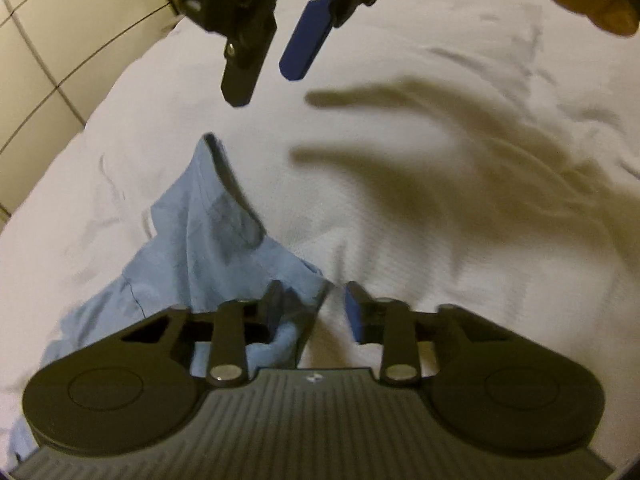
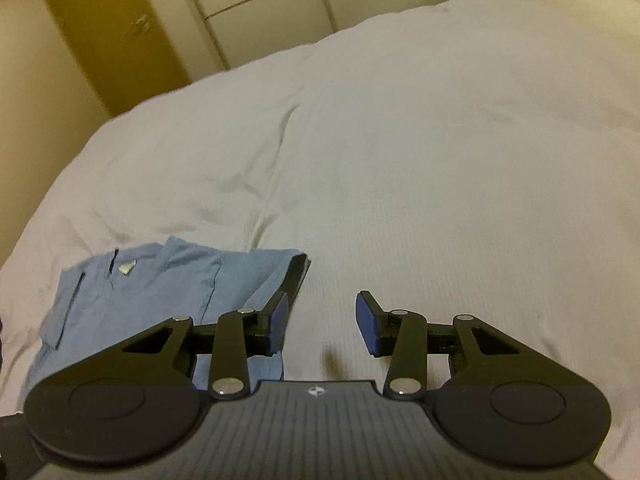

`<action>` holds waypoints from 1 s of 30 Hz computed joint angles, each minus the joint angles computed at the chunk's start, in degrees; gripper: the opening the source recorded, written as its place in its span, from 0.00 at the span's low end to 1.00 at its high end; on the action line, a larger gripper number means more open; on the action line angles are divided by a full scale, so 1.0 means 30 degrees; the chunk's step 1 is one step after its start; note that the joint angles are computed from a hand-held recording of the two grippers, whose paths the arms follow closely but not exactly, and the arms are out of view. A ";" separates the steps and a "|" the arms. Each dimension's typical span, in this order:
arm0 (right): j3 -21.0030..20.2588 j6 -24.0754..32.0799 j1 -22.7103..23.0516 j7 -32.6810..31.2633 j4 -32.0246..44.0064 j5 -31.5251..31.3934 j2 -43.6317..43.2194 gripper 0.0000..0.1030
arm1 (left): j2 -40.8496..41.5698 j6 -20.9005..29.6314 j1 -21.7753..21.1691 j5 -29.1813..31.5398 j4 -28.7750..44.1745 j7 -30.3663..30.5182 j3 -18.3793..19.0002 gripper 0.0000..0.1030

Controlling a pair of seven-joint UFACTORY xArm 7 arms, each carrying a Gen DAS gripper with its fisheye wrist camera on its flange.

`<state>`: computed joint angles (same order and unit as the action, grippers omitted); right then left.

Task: Fold clothes

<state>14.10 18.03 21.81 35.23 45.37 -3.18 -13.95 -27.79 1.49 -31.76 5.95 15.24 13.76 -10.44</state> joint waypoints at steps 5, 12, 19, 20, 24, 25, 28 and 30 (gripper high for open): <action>-0.1185 -0.0240 0.1126 -0.4257 0.1792 0.2646 0.2456 0.41 | -0.0299 -0.0460 -0.0398 -0.0888 -0.0118 -0.0610 0.1370 0.02; -0.1012 -0.0463 0.0754 -0.7940 0.3943 0.7504 0.5251 0.40 | -0.1121 -0.0116 -0.3169 -0.2609 -0.0418 0.0670 0.4507 0.02; -0.1133 0.0679 0.0439 -0.5132 0.5108 0.5863 0.5969 0.03 | -0.1802 -0.0635 -0.5454 -0.4162 -0.1260 0.1976 0.6472 0.01; -0.1161 0.0941 0.0454 -0.4559 0.5296 0.5069 0.5976 0.03 | -0.1740 -0.0753 -0.5748 -0.4374 -0.1234 0.1974 0.6754 0.01; -0.1015 0.2253 0.0731 -0.3293 0.6733 0.2443 0.6333 0.03 | -0.2445 -0.0765 -0.6386 -0.5637 -0.1310 0.1225 0.8146 0.01; -0.0975 0.2766 0.0912 -0.3003 0.7444 0.1637 0.6638 0.03 | -0.2731 -0.0668 -0.6400 -0.6020 -0.1325 0.0874 0.8405 0.01; -0.0794 0.4421 0.1684 -0.2653 1.0218 -0.0224 0.8066 0.03 | -0.3819 0.0030 -0.4910 -0.7268 -0.1563 -0.1021 0.8159 0.01; -0.0354 0.4631 0.1882 -0.3686 1.1916 0.0433 0.9290 0.05 | -0.4530 0.1084 -0.3023 -0.7842 -0.1817 -0.2636 0.7296 0.01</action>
<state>13.04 31.92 27.46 24.17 81.12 -1.88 13.92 -41.38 4.74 -40.83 -17.58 9.79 5.85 11.45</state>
